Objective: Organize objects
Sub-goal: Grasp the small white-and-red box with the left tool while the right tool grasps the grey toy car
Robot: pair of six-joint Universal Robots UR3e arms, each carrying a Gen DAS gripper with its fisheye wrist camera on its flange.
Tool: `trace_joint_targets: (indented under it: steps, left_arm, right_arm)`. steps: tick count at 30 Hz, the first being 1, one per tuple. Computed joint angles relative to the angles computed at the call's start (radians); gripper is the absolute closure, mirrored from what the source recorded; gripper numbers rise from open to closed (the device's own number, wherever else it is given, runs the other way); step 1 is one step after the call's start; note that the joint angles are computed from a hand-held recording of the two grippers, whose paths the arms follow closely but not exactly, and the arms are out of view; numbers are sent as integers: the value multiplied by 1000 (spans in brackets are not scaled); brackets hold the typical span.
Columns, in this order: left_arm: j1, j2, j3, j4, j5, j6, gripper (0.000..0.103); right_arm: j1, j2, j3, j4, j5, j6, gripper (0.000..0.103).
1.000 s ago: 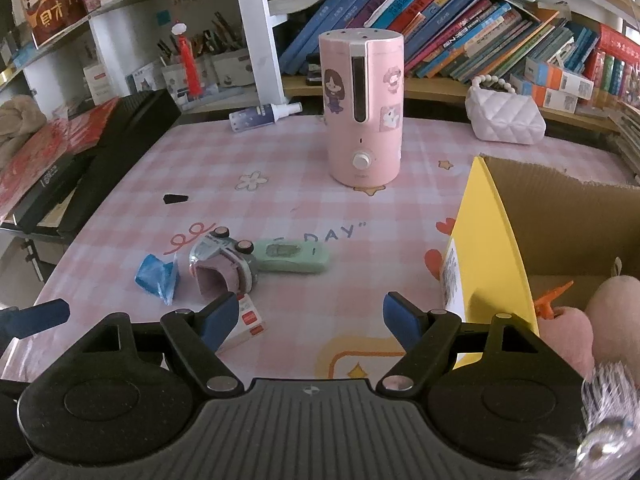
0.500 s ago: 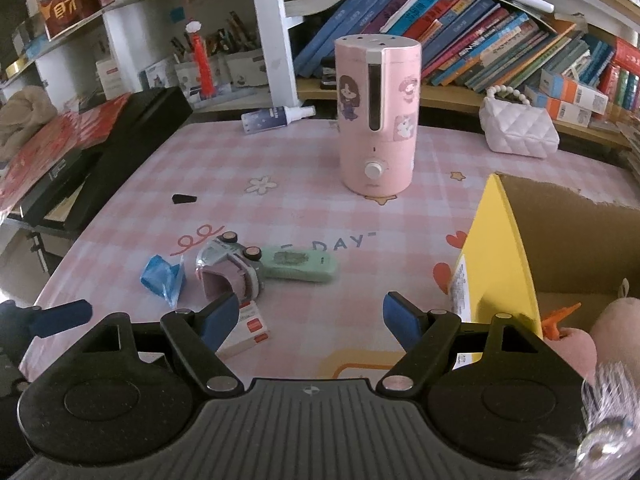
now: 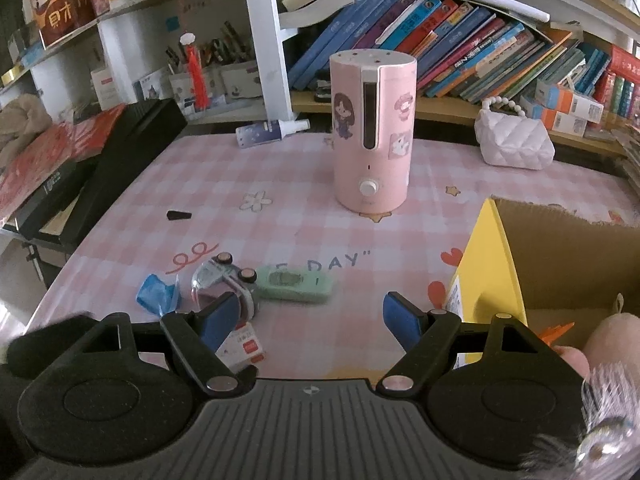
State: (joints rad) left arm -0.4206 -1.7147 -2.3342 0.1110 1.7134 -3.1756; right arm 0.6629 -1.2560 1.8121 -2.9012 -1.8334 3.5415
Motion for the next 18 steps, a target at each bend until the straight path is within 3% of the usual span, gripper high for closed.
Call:
trace_joint_targets:
  steps: [3, 8, 16, 18]
  left_arm:
    - [31, -31, 18, -14, -48, 2, 57]
    - [49, 10, -21, -24, -67, 49, 75]
    - [203, 399, -220, -248, -178, 27, 75]
    - [225, 484, -245, -313, -166, 1, 75]
  right_arm:
    - [-1, 6, -18, 15, -10, -4, 26]
    - [-20, 15, -31, 9, 33, -22, 25]
    - [-26, 136, -212, 93, 170, -137, 25]
    - [-20, 188, -283, 123, 202, -187, 25]
